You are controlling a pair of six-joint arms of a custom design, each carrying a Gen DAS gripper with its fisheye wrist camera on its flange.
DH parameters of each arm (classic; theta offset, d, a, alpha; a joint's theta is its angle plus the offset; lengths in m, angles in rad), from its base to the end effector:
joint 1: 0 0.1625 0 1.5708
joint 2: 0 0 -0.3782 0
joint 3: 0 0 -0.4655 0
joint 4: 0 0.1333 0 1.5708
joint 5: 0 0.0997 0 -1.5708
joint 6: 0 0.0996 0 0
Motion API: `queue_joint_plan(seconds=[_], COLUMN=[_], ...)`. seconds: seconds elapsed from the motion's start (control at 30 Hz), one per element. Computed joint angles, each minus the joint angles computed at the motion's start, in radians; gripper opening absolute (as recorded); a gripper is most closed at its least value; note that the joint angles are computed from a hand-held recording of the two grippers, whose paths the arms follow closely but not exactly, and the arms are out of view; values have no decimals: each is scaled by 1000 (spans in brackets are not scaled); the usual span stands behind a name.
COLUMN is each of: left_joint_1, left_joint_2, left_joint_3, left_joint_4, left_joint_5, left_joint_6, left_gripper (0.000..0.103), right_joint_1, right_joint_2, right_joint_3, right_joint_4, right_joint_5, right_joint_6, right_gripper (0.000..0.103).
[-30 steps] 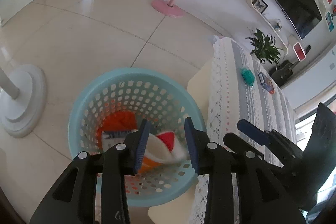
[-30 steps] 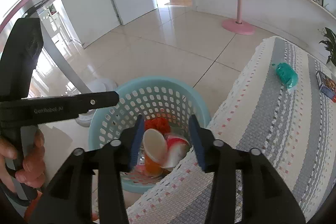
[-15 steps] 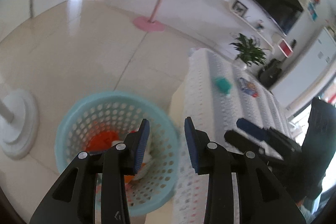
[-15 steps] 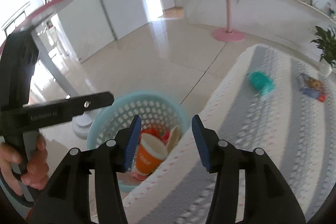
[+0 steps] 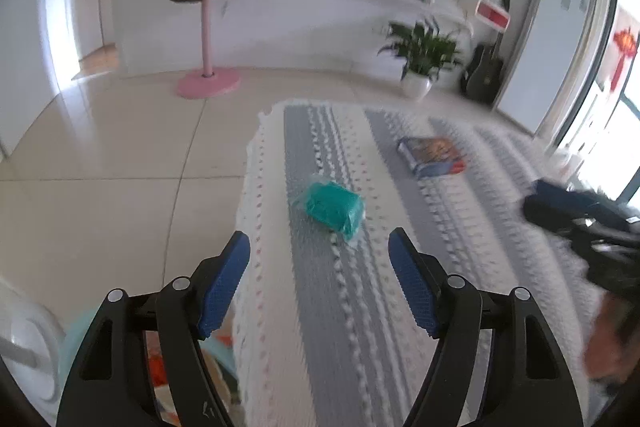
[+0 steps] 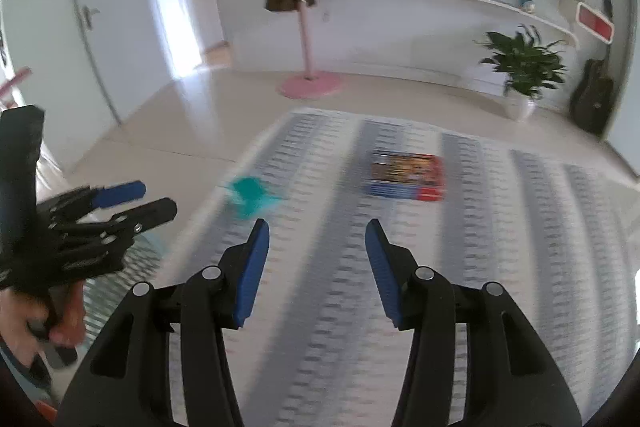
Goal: Collect trash
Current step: 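Grasp the teal packet on the rug with the left tool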
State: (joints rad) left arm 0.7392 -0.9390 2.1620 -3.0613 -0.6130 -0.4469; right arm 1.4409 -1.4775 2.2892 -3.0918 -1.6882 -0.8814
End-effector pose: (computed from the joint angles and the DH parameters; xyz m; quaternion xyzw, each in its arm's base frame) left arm -0.2199 -0.4911 0.0012 0.1078 0.8751 -0.3674 0.2959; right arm 0.0564 -0.5073 0.1912 0.3246 -0.8783 0.2766 0.2160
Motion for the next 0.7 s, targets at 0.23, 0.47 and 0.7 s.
queue_joint_plan(seconds=[0.23,0.47,0.7], left_joint_1=[94,111,93], left_joint_2=[122,194,211], left_joint_3=[-153,-234,-175], left_joint_4=[25,74,-129], left_joint_5=[-28,-37,-39], left_joint_6=[-11,-9,77], left_gripper=[70,41,32], right_joint_1=[35,89,55], right_joint_2=[5,68,218], right_joint_3=[-112,-208,-275], right_joint_4=[72,126,147], right_joint_5=[-154,-244,-207], right_joint_6=[-24,42,219], right_gripper=[51,62,62])
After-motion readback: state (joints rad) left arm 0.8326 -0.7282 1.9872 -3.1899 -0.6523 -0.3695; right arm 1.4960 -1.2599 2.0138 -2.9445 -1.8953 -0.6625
